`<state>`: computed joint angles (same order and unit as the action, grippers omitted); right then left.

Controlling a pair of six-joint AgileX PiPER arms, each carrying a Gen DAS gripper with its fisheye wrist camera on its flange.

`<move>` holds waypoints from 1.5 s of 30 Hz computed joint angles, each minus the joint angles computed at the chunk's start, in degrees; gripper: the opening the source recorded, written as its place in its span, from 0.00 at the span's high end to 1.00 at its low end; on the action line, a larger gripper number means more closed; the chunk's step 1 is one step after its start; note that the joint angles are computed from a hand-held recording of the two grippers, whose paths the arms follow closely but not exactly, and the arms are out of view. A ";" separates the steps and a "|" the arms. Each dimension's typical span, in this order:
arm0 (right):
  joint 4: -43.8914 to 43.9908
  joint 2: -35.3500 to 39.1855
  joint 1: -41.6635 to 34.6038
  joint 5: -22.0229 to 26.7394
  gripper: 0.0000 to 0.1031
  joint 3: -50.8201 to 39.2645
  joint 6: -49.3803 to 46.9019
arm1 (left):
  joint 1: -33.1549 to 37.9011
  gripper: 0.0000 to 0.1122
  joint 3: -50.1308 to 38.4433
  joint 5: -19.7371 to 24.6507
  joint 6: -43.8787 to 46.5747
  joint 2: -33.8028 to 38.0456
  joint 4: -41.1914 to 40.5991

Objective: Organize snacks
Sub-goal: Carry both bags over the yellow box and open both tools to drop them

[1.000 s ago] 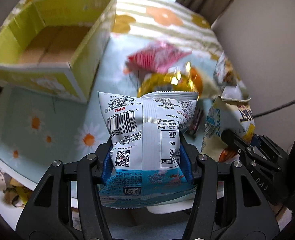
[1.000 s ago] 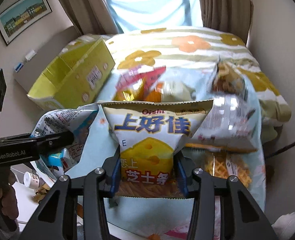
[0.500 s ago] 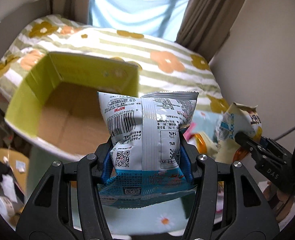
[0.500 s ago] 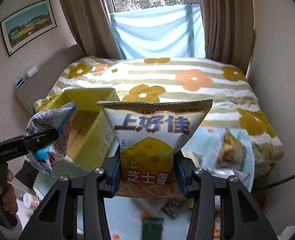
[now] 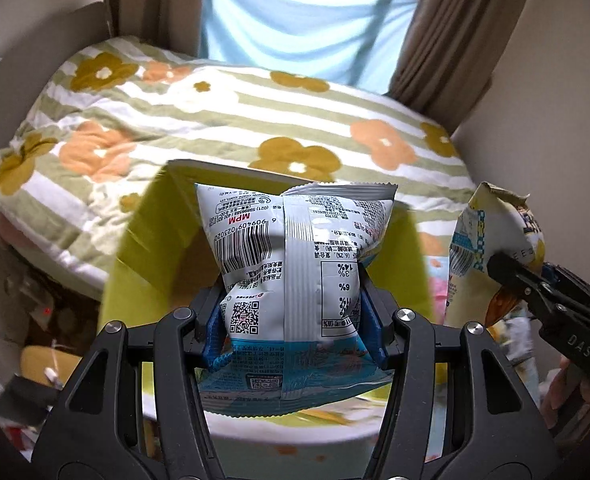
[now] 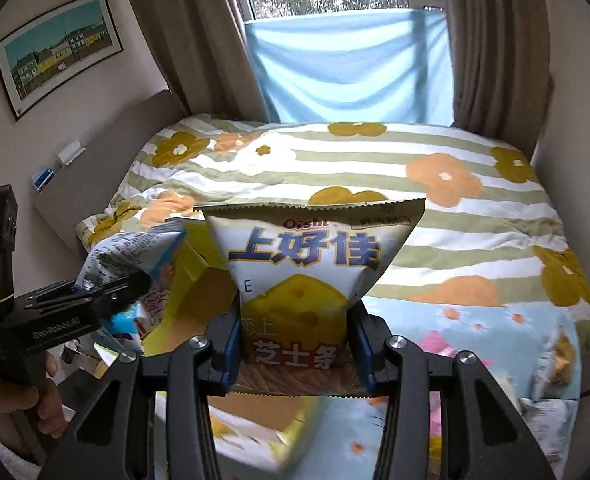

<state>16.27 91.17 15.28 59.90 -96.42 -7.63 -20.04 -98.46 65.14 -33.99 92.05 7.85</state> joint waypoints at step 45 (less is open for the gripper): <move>-2.23 15.12 8.08 -4.82 0.00 -6.08 8.15 | 6.52 0.09 10.67 -2.92 6.58 -1.42 1.58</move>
